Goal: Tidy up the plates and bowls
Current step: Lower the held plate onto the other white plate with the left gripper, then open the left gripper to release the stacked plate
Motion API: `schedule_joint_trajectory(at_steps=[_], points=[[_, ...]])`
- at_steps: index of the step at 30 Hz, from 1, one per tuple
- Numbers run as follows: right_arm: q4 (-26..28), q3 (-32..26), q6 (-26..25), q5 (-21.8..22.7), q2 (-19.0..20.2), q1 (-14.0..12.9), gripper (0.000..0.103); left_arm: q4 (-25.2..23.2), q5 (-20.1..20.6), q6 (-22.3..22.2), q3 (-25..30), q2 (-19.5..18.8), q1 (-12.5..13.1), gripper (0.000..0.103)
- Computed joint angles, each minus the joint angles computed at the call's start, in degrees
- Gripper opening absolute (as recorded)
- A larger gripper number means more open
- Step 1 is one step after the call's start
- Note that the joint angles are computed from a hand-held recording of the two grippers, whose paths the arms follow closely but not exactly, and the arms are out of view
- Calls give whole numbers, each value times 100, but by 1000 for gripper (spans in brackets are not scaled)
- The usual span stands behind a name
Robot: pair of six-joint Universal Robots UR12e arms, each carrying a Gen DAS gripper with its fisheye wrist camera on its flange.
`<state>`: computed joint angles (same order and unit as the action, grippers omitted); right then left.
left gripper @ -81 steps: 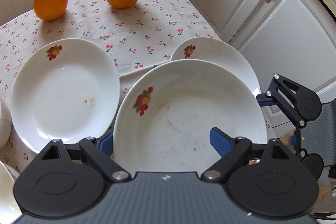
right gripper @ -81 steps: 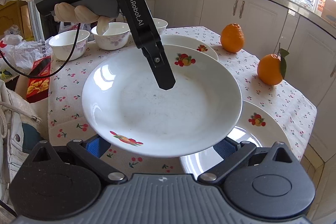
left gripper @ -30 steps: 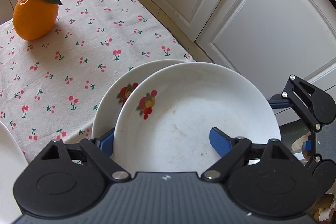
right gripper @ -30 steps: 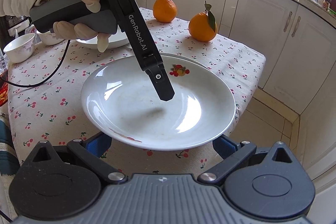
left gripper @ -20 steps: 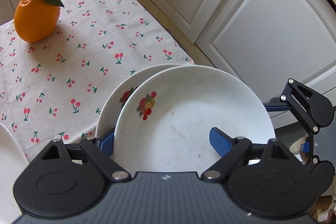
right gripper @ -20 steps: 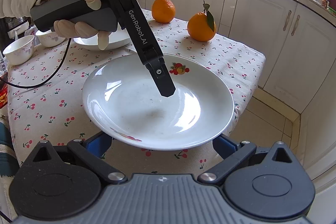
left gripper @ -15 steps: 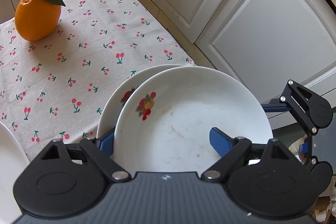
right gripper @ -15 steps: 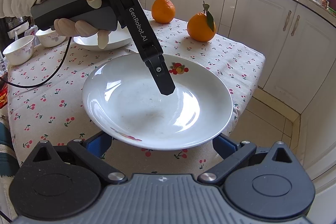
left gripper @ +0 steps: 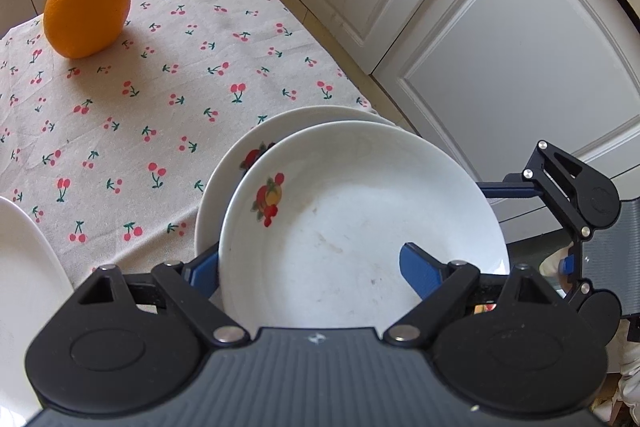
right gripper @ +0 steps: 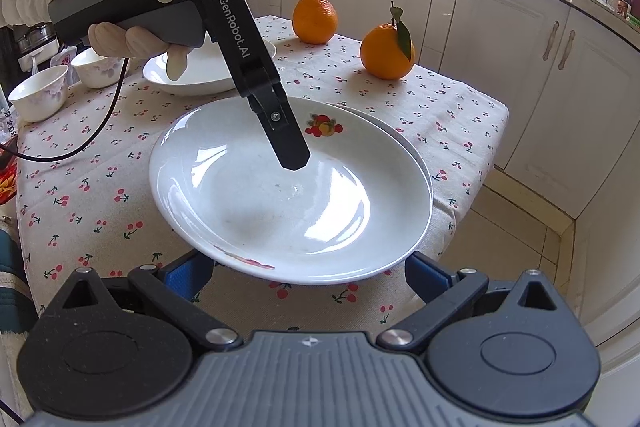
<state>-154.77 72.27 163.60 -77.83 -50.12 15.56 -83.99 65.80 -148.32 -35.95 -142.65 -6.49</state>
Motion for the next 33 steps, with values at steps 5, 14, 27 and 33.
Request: schedule_joint_trajectory(at_steps=[5,14,27,33], points=[[-4,-8,-14,2,8,-2,103,46,15,-72,-122,92,16,91],[9,-37,-65,-72,21,35,103,173,24,-214,-291,216,48,91],[-198,47,-110,-143,-61,123,103,738,-7,-367,-832,475,115,92],[-603,224,33,-293,-148,222,103,2221,-184,-277,-2077,1090,182,92]])
